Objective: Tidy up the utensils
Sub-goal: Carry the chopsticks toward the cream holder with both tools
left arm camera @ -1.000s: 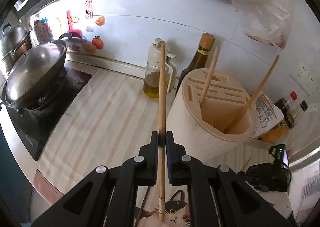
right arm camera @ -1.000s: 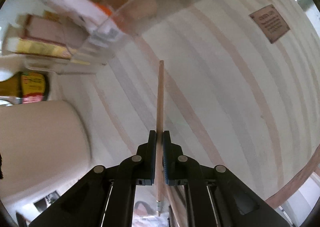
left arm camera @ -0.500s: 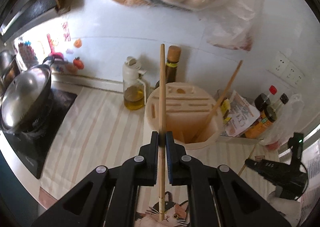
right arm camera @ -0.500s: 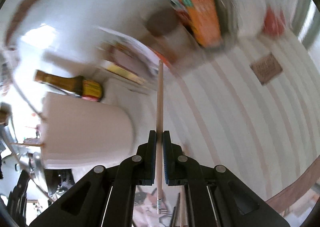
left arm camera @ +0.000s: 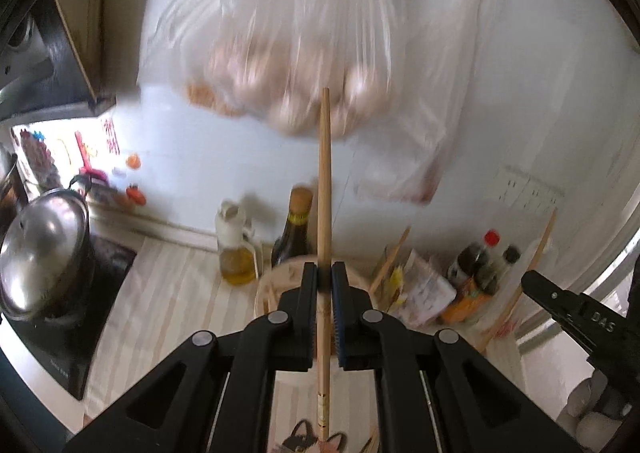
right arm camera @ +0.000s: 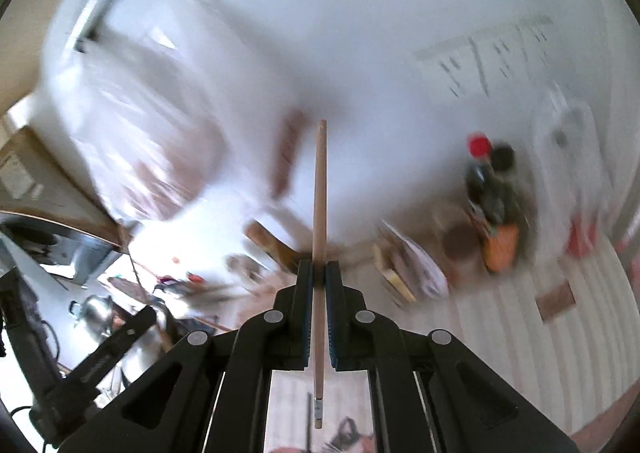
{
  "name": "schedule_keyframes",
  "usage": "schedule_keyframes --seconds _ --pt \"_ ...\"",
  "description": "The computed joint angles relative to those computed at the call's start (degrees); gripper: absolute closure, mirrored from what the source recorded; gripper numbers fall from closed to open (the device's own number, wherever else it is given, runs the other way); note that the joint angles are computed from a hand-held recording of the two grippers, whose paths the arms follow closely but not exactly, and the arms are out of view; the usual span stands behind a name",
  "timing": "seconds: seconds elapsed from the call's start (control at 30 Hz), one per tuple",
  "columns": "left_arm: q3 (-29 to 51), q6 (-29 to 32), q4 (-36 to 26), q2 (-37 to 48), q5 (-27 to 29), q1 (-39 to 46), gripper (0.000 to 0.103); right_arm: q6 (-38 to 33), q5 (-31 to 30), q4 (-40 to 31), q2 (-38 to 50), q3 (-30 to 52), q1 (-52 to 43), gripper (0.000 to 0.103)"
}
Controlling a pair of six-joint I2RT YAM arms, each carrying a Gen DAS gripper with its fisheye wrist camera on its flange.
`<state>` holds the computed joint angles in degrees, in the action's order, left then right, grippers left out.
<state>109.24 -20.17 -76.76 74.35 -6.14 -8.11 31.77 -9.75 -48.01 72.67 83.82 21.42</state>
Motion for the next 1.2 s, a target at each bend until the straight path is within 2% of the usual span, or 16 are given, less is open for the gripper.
schedule_keyframes --seconds 0.13,0.27,0.5,0.67,0.93,1.0,1.03,1.1,1.13,1.17,1.2 --pt "4.0 2.0 2.4 2.9 0.4 2.1 0.098 0.3 2.9 1.9 3.7 5.8 3.6 0.097" --pt "3.4 3.8 6.6 3.8 0.8 3.9 0.098 -0.3 6.4 6.3 7.7 7.3 6.2 0.097" --pt "-2.4 4.5 11.8 4.5 4.0 7.0 0.098 -2.4 9.8 16.6 13.1 2.8 9.9 0.097" --pt "-8.4 4.6 15.0 3.7 4.0 6.8 0.098 -4.5 11.6 23.6 14.6 -2.5 11.7 0.097" --pt "-14.5 4.0 14.3 2.2 6.6 6.8 0.095 -7.2 9.6 28.2 14.0 -8.5 13.1 0.097" --pt "-14.7 3.6 12.4 2.3 9.6 8.1 0.093 -7.8 7.3 26.9 14.1 -8.7 13.3 0.096" --pt "-14.4 3.4 11.7 2.6 10.1 8.4 0.088 -7.9 5.9 26.3 14.2 -8.7 13.0 0.096" --pt "-12.7 2.3 9.0 3.2 8.3 8.6 0.063 -7.8 3.1 24.6 14.2 -9.3 12.1 0.096" --pt "-12.0 1.9 8.0 2.9 8.0 9.1 0.030 -7.3 1.3 23.7 13.9 -9.7 11.5 0.096" --pt "-11.7 1.6 7.8 2.4 8.2 9.7 0.007 -7.3 0.3 23.1 13.8 -10.0 11.0 0.096" --pt "-11.4 1.3 7.9 1.5 8.5 10.4 0.003 -7.3 -0.4 22.1 13.5 -10.2 10.5 0.089"
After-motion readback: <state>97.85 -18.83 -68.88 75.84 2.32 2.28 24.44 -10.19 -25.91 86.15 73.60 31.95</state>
